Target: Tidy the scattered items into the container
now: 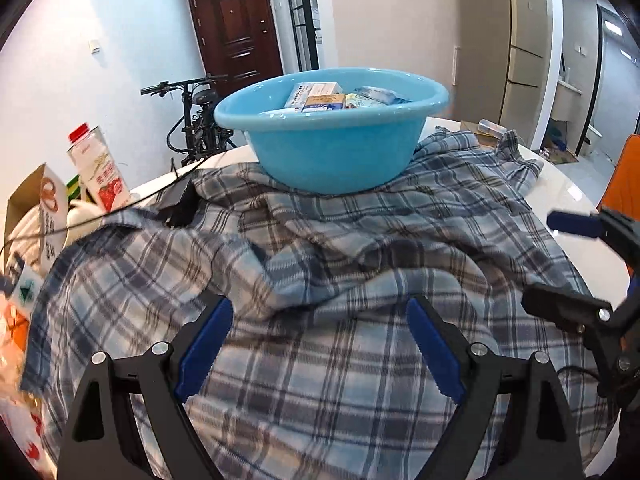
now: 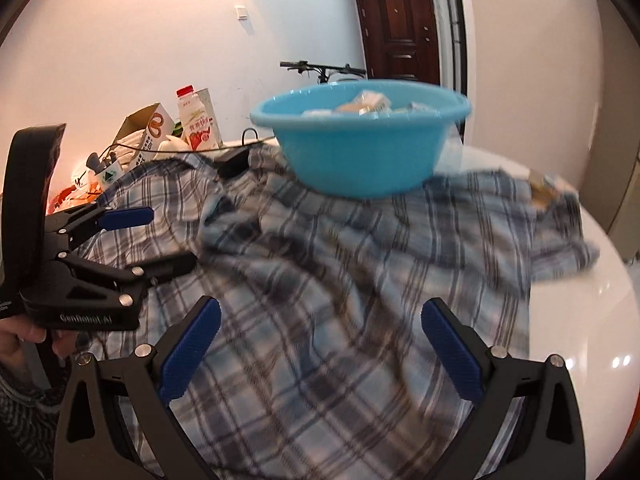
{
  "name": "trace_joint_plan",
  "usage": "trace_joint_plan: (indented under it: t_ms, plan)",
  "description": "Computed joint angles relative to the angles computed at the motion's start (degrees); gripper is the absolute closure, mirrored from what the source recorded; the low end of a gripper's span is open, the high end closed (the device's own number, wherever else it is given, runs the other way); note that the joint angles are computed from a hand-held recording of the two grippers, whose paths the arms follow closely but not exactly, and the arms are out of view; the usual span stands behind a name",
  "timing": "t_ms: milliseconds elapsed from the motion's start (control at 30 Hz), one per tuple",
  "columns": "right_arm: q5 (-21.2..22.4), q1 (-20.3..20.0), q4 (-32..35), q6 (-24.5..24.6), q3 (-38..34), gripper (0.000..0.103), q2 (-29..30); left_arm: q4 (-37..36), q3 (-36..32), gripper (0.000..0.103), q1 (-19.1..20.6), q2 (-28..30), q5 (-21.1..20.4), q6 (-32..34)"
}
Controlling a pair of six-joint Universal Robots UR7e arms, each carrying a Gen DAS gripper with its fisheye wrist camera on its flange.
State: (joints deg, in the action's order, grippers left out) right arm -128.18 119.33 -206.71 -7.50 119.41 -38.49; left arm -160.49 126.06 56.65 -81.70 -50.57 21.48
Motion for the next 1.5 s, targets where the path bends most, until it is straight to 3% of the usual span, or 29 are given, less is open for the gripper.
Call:
trace_joint_plan:
  t_ms: [367,567,667,967,1500]
  plan:
    - [-2.2,1.5,-4.3,2.8,2.7,0.003,1.5,-4.2,8.1,0.013,-0.6,-4.0,1.3,-0.1]
    - [-4.8,2.8,-12.1,-0.5,2.3,0.003,5.1,-8.7,9.6,0.013,0.9,-4.5,1.6,-1.4]
    - [-6.9,3.7,-15.9,-2.6,1.3,0.003,7.0,-13.2,11.0,0.013,0.1,-3.9,4.9,-0.1]
    - [-7.3,4.9,-21.9,-5.7,0.1,0.003,10.5,-21.8,14.6,0.013,-1.5,-3.8,6.2,2.1]
    - [-9.8,6.9,-32.5,-12.2,-1.9,0.003,14.1,-33.3,17.6,0.013,-2.3,-4.0,0.9,1.9]
